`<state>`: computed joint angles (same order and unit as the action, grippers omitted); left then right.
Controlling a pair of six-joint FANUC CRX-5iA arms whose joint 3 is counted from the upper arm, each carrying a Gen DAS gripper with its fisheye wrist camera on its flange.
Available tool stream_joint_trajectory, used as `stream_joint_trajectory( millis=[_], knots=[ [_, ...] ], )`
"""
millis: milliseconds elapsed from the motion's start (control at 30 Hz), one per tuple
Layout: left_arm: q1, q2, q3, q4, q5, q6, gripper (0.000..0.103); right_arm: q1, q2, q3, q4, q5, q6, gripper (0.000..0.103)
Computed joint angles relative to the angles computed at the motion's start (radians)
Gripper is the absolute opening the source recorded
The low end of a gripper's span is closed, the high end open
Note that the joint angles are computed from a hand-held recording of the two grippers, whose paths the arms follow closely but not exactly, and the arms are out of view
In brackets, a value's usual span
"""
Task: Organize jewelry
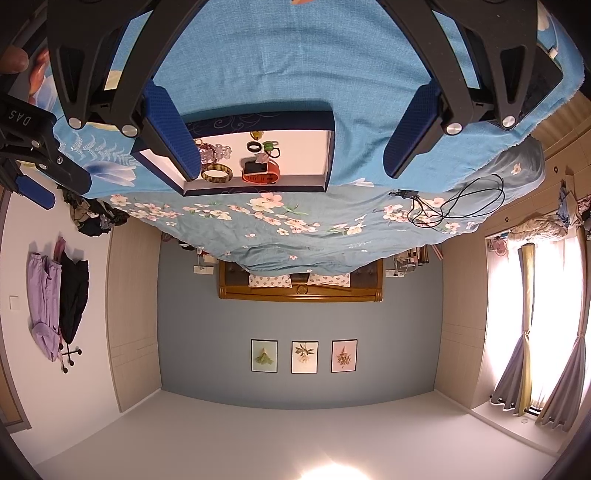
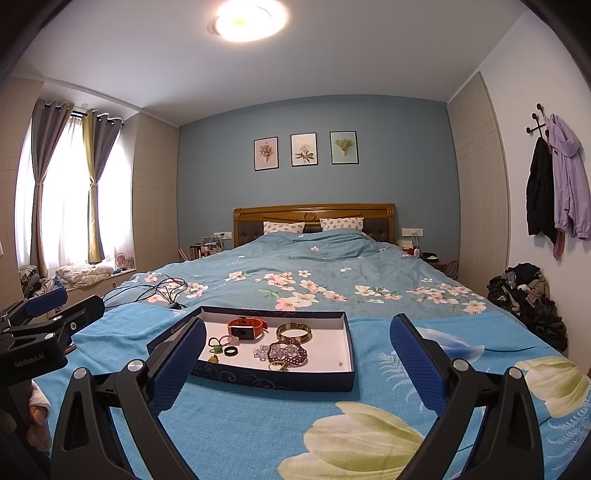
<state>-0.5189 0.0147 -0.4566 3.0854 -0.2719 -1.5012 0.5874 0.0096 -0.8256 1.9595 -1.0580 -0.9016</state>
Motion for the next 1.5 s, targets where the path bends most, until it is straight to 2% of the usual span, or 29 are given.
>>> stream_joint_trajectory(
  millis=[1500],
  knots=[
    [0.002,0.007,0.002,-0.015,0.001,0.014,0.097,-0.001,0.000,0.000,-0.003,0.005,-0.005,0.096]
  ],
)
